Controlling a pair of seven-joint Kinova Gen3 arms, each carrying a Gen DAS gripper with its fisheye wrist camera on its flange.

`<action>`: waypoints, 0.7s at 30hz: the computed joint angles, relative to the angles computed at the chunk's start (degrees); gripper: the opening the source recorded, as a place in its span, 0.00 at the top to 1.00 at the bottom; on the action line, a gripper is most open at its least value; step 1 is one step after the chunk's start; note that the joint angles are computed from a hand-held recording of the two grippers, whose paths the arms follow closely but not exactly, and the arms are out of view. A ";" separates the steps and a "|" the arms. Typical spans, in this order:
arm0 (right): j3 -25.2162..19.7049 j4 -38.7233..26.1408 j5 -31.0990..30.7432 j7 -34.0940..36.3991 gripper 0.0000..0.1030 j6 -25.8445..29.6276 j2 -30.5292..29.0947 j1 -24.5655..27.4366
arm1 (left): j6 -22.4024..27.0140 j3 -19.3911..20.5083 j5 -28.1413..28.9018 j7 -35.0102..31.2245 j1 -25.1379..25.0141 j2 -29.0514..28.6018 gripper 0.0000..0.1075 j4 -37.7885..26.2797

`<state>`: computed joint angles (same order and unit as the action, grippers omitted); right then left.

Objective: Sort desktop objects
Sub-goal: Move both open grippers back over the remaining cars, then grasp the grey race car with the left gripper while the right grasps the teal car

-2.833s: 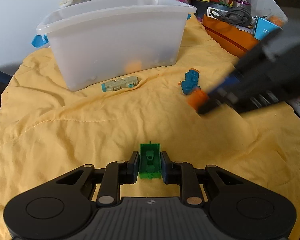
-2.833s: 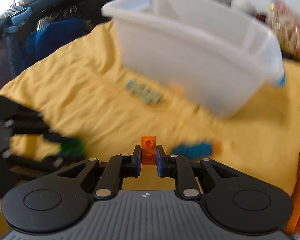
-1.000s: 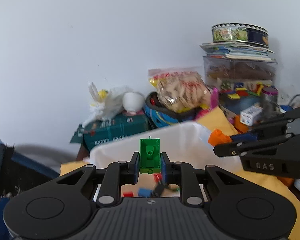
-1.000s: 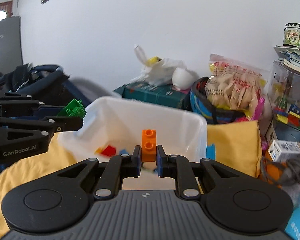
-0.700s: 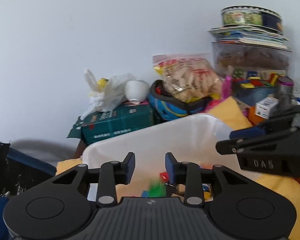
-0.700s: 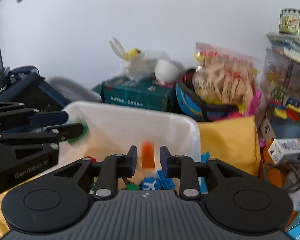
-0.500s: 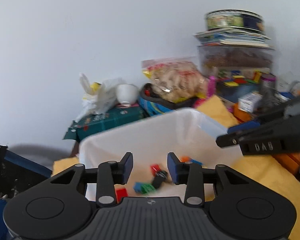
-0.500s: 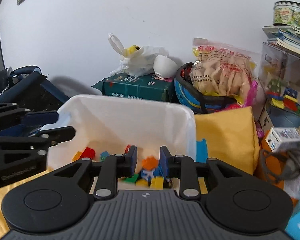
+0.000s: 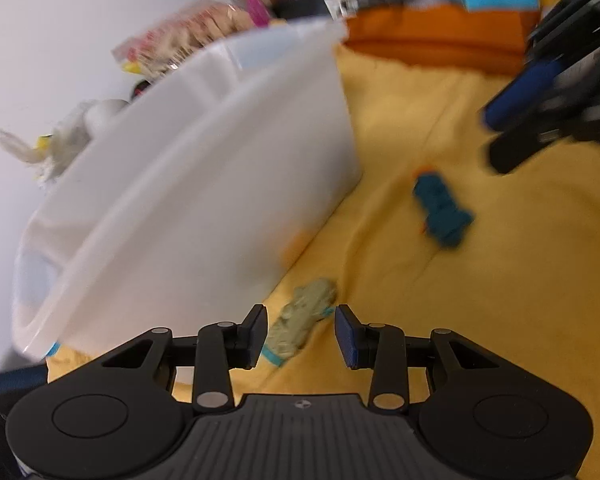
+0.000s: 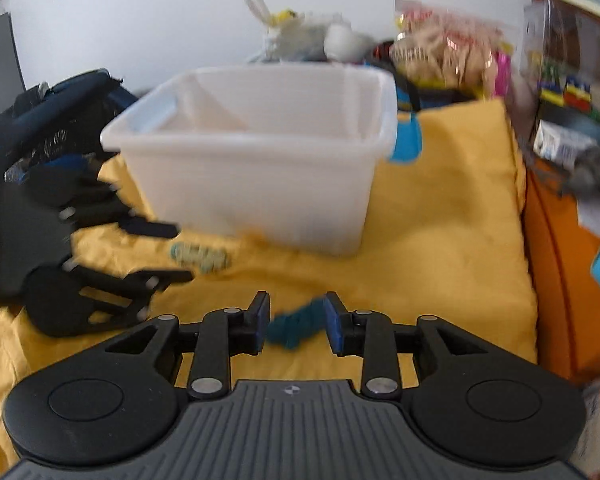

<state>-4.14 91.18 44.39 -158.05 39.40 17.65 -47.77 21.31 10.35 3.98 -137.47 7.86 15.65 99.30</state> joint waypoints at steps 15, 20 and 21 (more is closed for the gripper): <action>-0.65 1.54 -0.97 -0.88 0.64 1.18 0.71 -0.46 | 13.33 1.39 25.99 3.40 -10.30 -3.06 0.77 3.51; 0.38 0.87 -4.03 -4.25 0.61 -1.89 1.87 1.18 | 5.40 -1.24 30.13 6.25 -5.33 -10.89 0.77 14.28; 0.26 0.62 -6.05 -4.18 0.56 -3.47 2.09 2.38 | 4.09 -1.78 29.45 7.88 -3.75 -11.20 0.77 14.99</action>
<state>-3.89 91.80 38.35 -162.23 35.93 19.74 -45.39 25.40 8.58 33.43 -129.59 4.11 4.45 114.29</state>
